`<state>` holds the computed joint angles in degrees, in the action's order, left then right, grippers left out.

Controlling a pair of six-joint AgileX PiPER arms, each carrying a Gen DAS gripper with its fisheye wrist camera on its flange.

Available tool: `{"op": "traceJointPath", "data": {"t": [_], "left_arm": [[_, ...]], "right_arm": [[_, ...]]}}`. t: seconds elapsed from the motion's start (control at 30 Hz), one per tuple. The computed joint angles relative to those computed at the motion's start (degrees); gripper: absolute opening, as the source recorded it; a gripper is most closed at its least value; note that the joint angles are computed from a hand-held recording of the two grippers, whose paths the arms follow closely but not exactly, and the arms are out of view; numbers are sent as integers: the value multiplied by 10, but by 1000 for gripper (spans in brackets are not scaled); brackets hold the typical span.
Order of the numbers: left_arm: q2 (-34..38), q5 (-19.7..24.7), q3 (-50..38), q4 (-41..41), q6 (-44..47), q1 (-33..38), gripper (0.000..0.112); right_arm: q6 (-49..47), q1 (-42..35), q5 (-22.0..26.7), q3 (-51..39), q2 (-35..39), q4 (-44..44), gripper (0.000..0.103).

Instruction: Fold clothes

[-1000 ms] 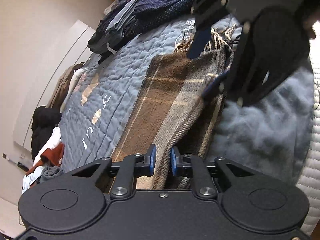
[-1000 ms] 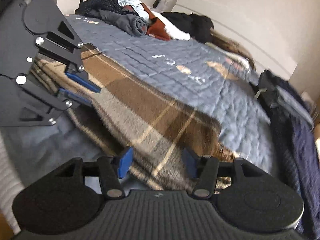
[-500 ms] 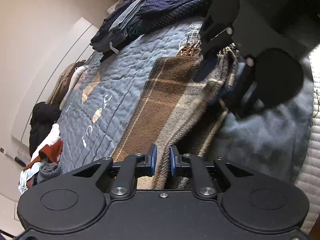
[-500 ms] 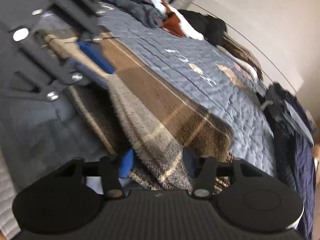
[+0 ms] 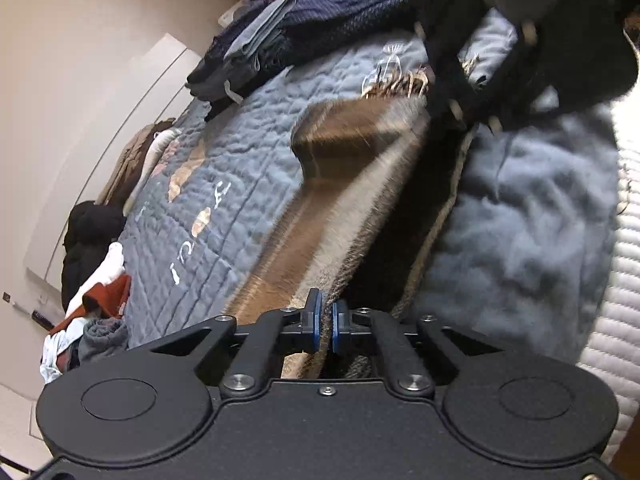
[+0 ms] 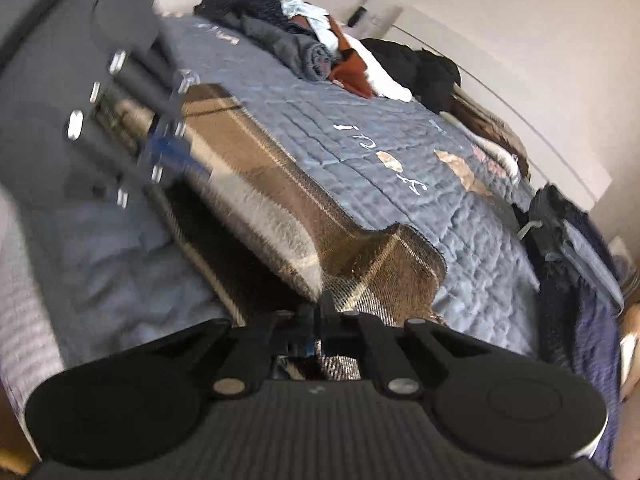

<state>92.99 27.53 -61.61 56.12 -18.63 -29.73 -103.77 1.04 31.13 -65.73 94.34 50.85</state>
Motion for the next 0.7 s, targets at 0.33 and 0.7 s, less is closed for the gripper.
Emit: {"op": "traceJointPath", "data": {"t": [0.33,0.7], "left_arm": [[39,35,57,230,-167,-40,10],[-16,2,53,27,30,0,11]], "right_arm": [[77,40,-118,9,43,-95,17],[228,8,-56,-35,45,-217,20]]}}
